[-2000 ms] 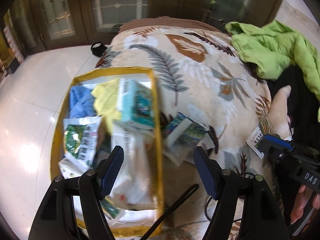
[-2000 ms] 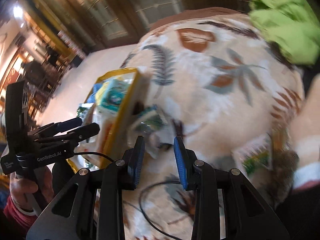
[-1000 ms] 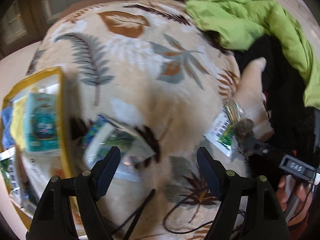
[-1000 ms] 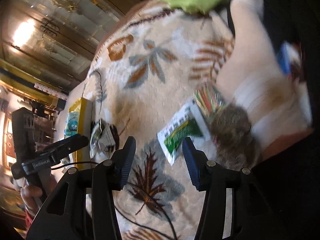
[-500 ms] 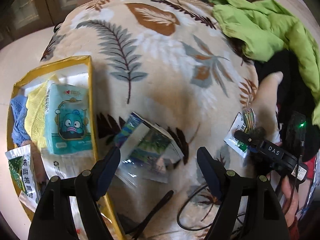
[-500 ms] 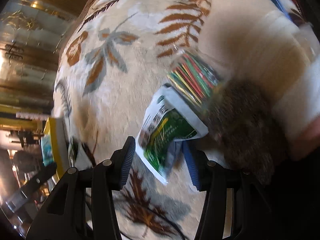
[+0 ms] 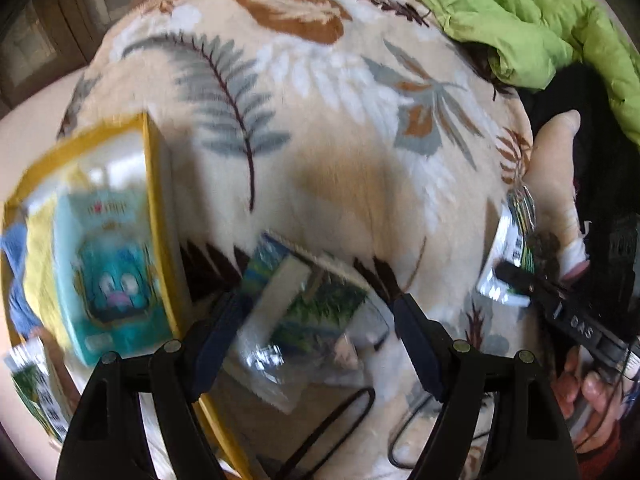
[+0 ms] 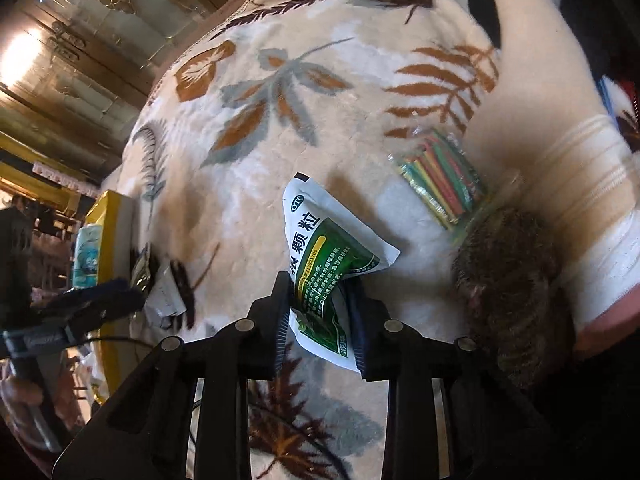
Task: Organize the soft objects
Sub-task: 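Grasp the green-print white packet with the right tool while the left tool grasps the clear packet, then carry both packets into the box and open both tools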
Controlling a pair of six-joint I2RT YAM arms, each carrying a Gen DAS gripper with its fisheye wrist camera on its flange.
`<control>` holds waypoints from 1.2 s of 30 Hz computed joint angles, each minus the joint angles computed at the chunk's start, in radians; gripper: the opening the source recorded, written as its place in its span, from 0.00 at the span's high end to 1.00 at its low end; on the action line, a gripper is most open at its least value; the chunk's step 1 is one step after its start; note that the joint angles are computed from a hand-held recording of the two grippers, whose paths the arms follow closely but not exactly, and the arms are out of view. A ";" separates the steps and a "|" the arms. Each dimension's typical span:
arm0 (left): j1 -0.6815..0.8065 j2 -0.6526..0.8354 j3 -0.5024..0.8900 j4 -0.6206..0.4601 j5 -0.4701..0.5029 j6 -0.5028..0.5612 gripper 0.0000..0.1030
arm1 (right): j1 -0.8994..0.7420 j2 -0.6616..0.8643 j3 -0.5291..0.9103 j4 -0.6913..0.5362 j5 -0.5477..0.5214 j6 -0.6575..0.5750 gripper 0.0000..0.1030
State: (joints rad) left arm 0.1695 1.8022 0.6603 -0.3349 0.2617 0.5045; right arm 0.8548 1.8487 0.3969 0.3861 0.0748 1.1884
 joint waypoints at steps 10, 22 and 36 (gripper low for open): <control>-0.144 0.050 -0.029 0.110 -0.172 -0.001 0.22 | 0.006 -0.042 -0.034 0.044 0.000 0.011 0.75; -0.115 0.007 -0.042 0.115 -0.144 -0.038 0.57 | 0.041 -0.186 -0.091 0.028 0.030 0.037 0.75; 0.172 -0.124 0.021 -0.181 0.124 0.119 0.72 | 0.112 -0.260 0.020 -0.123 0.056 0.006 0.75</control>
State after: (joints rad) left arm 0.3416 1.6777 0.6817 -0.5156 0.3856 0.6238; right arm 0.9667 1.5888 0.4167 0.2631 0.1311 1.1943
